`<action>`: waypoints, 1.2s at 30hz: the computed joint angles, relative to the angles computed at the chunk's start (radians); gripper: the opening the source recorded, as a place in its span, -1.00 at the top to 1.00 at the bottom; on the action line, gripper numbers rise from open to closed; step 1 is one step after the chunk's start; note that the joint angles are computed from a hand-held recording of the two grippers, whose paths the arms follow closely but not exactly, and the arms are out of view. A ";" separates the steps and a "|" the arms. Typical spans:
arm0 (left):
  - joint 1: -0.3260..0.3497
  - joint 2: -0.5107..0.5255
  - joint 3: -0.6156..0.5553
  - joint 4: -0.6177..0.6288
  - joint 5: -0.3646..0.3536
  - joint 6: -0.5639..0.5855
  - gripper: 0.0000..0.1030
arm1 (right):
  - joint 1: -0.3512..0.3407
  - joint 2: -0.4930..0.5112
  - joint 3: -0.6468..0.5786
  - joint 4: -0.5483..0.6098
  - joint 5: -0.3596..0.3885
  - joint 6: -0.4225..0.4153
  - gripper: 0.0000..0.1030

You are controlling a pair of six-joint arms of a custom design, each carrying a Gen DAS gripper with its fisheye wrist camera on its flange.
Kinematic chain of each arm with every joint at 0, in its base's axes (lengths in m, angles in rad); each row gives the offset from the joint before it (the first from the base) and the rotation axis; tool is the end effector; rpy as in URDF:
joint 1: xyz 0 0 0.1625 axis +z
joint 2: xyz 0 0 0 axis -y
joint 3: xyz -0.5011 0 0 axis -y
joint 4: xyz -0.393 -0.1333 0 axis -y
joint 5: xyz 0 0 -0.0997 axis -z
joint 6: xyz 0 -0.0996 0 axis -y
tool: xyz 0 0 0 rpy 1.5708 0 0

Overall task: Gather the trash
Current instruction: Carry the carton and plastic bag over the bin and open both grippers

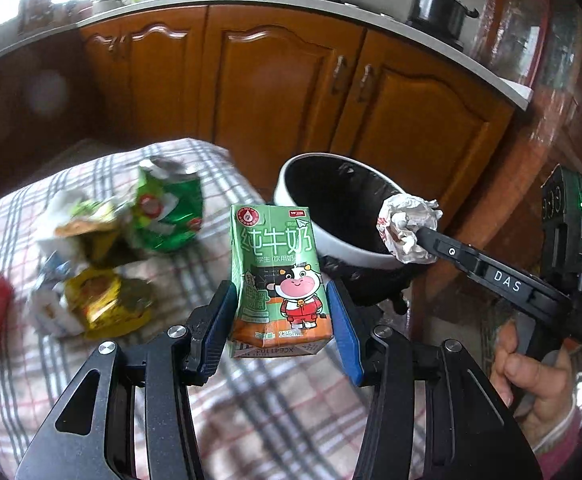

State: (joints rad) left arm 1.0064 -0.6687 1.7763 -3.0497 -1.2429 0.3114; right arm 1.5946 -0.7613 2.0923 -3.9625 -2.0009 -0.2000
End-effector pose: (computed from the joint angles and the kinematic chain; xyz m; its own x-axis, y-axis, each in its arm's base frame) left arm -0.2325 -0.6764 0.0699 -0.6682 0.6293 -0.3968 0.7387 0.6246 -0.2534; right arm 0.1056 -0.5814 0.1692 -0.8967 0.2384 0.3729 -0.1936 0.5464 -0.8149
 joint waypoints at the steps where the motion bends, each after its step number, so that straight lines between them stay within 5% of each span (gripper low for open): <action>1: -0.004 0.006 -0.007 0.004 -0.002 0.001 0.10 | -0.002 -0.004 -0.001 0.001 -0.004 -0.004 0.70; 14: -0.049 0.103 -0.163 0.092 -0.009 0.029 0.10 | -0.034 -0.046 -0.066 0.091 -0.058 -0.052 0.70; 25: -0.059 0.218 -0.374 0.317 0.022 0.013 0.10 | -0.063 -0.067 -0.131 0.229 -0.086 -0.059 0.69; 32: -0.062 0.244 -0.413 0.374 0.036 0.001 0.08 | -0.083 -0.070 -0.151 0.286 -0.071 -0.037 0.47; 36: -0.062 0.244 -0.406 0.349 0.046 -0.004 -0.14 | -0.087 -0.076 -0.141 0.275 -0.062 -0.022 0.33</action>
